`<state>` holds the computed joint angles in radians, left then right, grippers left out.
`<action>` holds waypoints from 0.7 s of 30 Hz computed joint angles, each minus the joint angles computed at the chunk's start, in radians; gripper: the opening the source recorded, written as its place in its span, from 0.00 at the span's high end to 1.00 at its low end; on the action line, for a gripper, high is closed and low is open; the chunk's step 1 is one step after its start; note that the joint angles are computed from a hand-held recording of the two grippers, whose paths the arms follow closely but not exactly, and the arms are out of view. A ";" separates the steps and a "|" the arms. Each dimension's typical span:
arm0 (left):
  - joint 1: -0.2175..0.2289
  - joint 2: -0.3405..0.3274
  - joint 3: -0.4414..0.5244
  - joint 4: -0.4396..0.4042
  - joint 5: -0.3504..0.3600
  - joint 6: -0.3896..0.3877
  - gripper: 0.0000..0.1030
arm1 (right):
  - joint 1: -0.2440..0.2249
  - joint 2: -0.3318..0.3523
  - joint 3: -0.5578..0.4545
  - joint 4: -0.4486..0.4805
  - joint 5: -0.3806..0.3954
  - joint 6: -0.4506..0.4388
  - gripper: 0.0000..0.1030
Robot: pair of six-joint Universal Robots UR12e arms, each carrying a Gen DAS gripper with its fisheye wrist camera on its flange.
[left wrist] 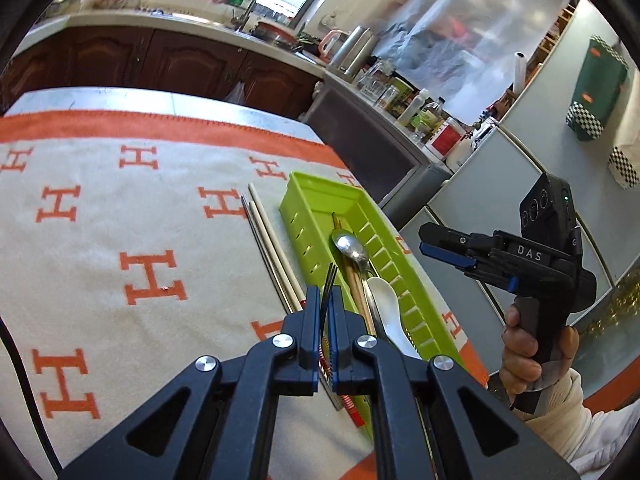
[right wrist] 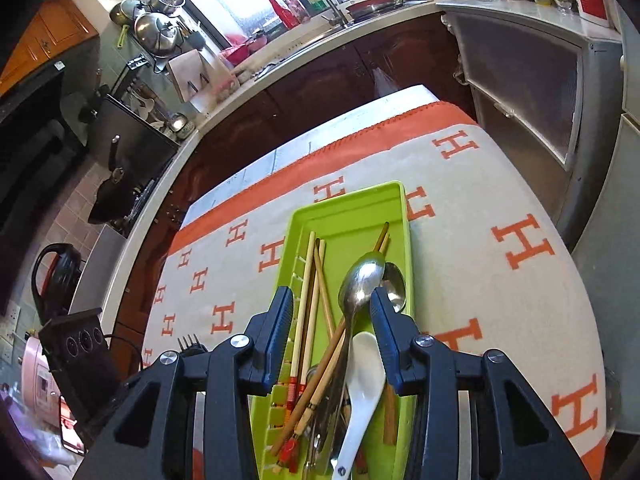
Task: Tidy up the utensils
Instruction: 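Release the spoon into the tray with the right while the left regrasps the fork, then lower the fork into the tray and open the left tool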
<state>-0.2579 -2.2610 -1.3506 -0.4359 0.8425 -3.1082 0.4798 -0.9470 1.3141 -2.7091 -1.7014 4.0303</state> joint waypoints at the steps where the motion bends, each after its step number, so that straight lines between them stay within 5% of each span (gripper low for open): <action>1: 0.002 0.006 -0.007 0.004 -0.002 0.003 0.99 | 0.003 -0.005 0.007 -0.011 -0.001 0.001 0.61; 11: 0.030 0.095 -0.081 0.072 -0.020 0.002 0.99 | 0.044 -0.040 0.059 -0.065 -0.050 -0.014 0.61; 21: -0.044 0.062 0.033 -0.096 0.070 0.173 0.99 | 0.051 -0.085 0.158 -0.105 -0.098 0.110 0.49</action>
